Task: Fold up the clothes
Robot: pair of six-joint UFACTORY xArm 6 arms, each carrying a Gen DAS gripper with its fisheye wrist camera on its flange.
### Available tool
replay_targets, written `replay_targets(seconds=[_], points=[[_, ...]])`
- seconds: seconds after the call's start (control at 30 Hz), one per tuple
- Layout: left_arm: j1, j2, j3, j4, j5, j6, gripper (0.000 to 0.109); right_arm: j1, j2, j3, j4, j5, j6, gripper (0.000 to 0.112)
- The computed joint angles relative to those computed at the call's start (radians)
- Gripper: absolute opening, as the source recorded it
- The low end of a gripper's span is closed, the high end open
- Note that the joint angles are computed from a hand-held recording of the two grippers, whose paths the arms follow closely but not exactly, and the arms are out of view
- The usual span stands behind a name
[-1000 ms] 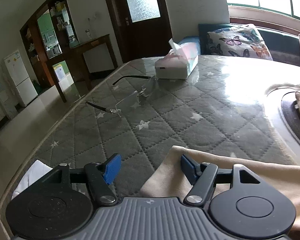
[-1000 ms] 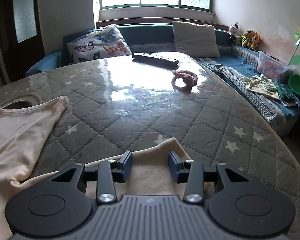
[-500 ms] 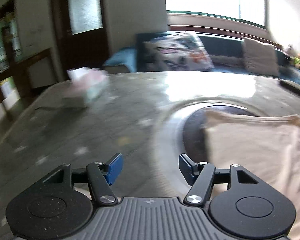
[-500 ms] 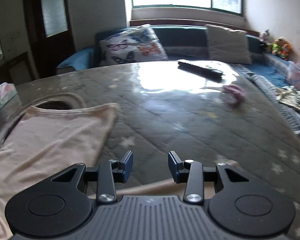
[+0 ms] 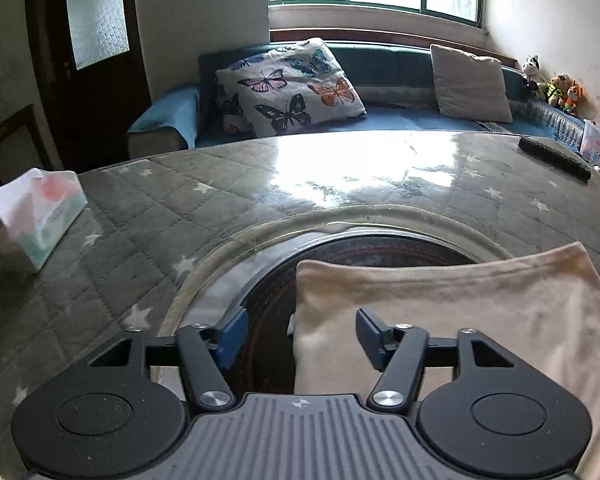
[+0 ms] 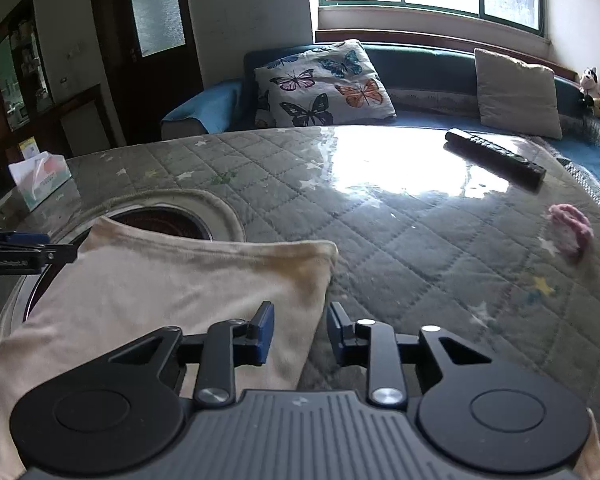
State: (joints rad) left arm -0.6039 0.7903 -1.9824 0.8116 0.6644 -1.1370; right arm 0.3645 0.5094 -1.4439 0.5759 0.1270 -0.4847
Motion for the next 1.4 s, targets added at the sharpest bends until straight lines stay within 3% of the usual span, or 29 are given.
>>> replay_targets(seconds=[0.13,0.23,0.3,0.47,0.67,1.0,1.2,1.4], points=[[0.022,0.043,-0.046,-0.077,-0.031,0.055,0.046,-0.012,0.06,-0.084,-0.049,0.035,0.057,0.023],[0.028,0.056,-0.051,-0.091,-0.056,0.069,0.029,-0.018,0.087,-0.124,-0.087,0.056,0.089,0.019],[0.032,0.044,-0.025,-0.069,-0.082,0.042,0.01,-0.021,0.104,-0.15,-0.107,0.07,0.104,0.016],[0.031,0.022,0.002,0.029,-0.071,-0.037,0.008,-0.019,0.133,-0.192,-0.139,0.085,0.124,0.004],[0.04,-0.009,0.023,0.149,-0.048,-0.142,0.008,-0.011,0.198,-0.291,-0.153,0.093,0.151,0.002],[0.071,0.042,-0.035,0.027,-0.013,-0.041,0.011,-0.004,0.393,-0.614,-0.332,0.222,0.315,0.004],[0.055,-0.05,0.088,0.084,-0.026,-0.085,0.012,0.004,0.283,-0.466,-0.291,0.178,0.231,0.007],[0.026,-0.226,0.317,0.192,-0.054,-0.194,0.021,0.033,0.096,-0.216,-0.135,0.112,0.042,0.013]])
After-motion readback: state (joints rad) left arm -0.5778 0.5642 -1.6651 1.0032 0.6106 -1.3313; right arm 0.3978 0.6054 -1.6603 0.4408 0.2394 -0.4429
